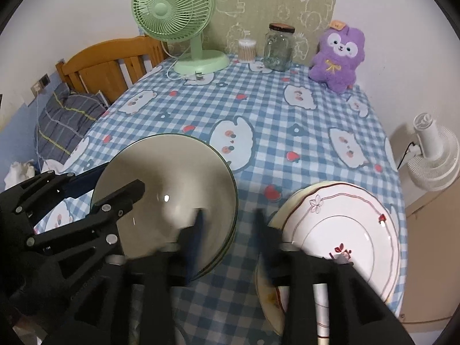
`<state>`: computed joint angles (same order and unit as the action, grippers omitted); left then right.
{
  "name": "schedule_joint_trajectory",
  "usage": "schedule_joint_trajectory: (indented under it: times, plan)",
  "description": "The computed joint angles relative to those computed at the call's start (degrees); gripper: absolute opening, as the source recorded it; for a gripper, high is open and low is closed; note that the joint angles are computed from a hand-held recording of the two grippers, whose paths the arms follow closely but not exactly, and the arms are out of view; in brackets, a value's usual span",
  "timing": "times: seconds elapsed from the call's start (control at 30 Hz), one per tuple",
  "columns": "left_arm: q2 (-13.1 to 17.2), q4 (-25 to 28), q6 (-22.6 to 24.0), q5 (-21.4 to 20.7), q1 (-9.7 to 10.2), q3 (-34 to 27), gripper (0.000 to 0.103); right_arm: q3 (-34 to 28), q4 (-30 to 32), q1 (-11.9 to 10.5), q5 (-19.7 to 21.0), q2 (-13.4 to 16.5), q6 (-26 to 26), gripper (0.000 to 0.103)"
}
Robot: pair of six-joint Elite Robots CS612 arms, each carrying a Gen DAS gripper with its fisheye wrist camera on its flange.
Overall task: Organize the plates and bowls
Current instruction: 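Carry the held bowl toward the white plate stack with both grippers, then tilt the held bowl and lower it over the nested bowls on the plates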
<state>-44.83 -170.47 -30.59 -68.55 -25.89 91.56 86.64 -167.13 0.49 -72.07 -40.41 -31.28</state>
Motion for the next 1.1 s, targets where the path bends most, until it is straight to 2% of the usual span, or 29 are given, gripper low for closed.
schedule_joint_trajectory:
  times: [0.07, 0.27, 0.5, 0.73, 0.9, 1.1]
  plan:
    - [0.2, 0.3, 0.3, -0.6, 0.19, -0.4, 0.039, -0.2, -1.9, 0.0, -0.3, 0.5, 0.3, 0.056]
    - [0.8, 0.4, -0.1, -1.1, 0.58, -1.0, 0.040, -2.4, 1.3, 0.1, 0.7, 1.6, -0.2, 0.056]
    - [1.5, 1.9, -2.6, -2.9, 1.12, -1.7, 0.041, -4.1, 4.2, 0.0, 1.7, 2.8, 0.1, 0.056]
    - [2.1, 2.0, -4.0, -4.0, 1.60, -2.0, 0.041, -4.7, 4.5, 0.1, 2.3, 3.5, 0.7, 0.056]
    - [2.5, 0.6, -4.7, -6.2, 2.14, -1.9, 0.041, -5.2, 5.1, 0.1, 2.5, 4.3, 1.0, 0.056]
    - [2.3, -0.7, -7.1, -4.7, 1.68, -0.8, 0.041, -5.0, 4.7, -0.1, 3.3, 4.4, 1.4, 0.055]
